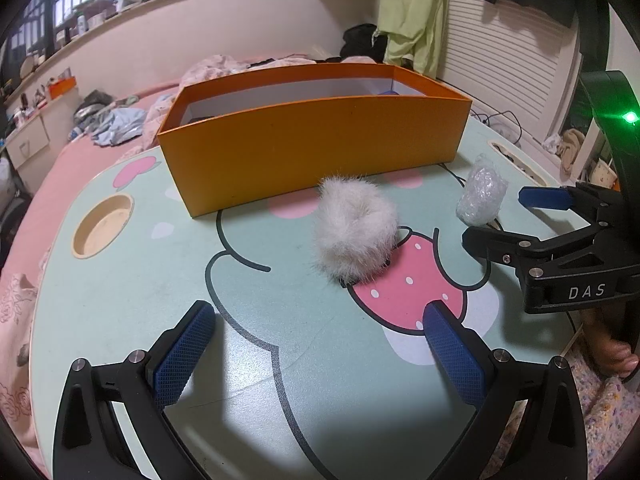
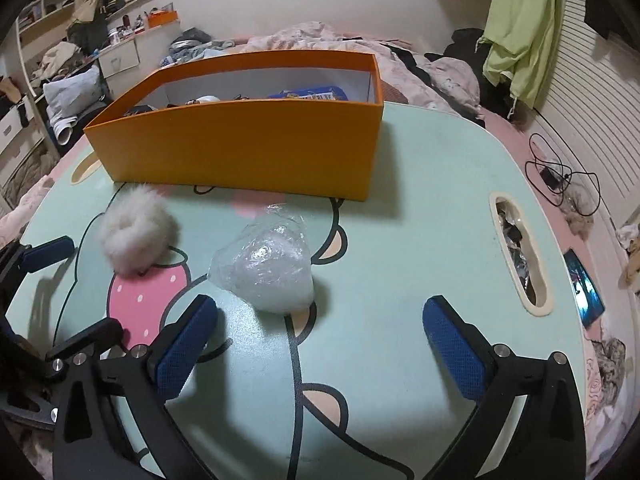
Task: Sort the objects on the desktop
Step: 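Lift the plastic bag out and release it beside the pompom with the right gripper, then reach into the orange box and grasp the white figurine keychain with the left gripper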
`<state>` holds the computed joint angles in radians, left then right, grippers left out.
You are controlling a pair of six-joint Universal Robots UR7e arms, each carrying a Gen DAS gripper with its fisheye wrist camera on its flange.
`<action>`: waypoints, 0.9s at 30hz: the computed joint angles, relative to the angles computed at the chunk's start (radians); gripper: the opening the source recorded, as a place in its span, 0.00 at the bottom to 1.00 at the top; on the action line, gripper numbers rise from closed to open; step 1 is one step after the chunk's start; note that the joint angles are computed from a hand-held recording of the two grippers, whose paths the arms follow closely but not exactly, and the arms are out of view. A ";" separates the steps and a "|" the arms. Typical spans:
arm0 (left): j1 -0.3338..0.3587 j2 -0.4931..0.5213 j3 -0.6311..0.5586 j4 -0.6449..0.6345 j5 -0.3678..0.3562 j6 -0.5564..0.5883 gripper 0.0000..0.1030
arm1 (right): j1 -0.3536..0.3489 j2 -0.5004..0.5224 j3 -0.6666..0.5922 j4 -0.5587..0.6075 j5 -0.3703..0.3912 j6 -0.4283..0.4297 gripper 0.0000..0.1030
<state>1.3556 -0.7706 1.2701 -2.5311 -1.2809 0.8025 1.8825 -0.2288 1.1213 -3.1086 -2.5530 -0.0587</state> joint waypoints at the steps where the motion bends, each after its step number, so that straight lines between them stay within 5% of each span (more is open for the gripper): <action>1: -0.001 0.002 -0.002 0.001 0.000 -0.001 1.00 | 0.001 0.000 0.000 0.001 -0.001 0.001 1.00; 23: -0.002 0.005 -0.012 0.013 0.005 -0.002 1.00 | 0.003 0.008 0.012 -0.041 0.066 -0.095 1.00; 27: -0.004 0.001 -0.035 0.033 -0.007 -0.067 0.91 | 0.002 0.008 0.013 -0.047 0.069 -0.097 1.00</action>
<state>1.3518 -0.7698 1.2350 -2.4986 -1.2884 0.7351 1.8847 -0.2207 1.1339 -3.1556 -2.4838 -0.1559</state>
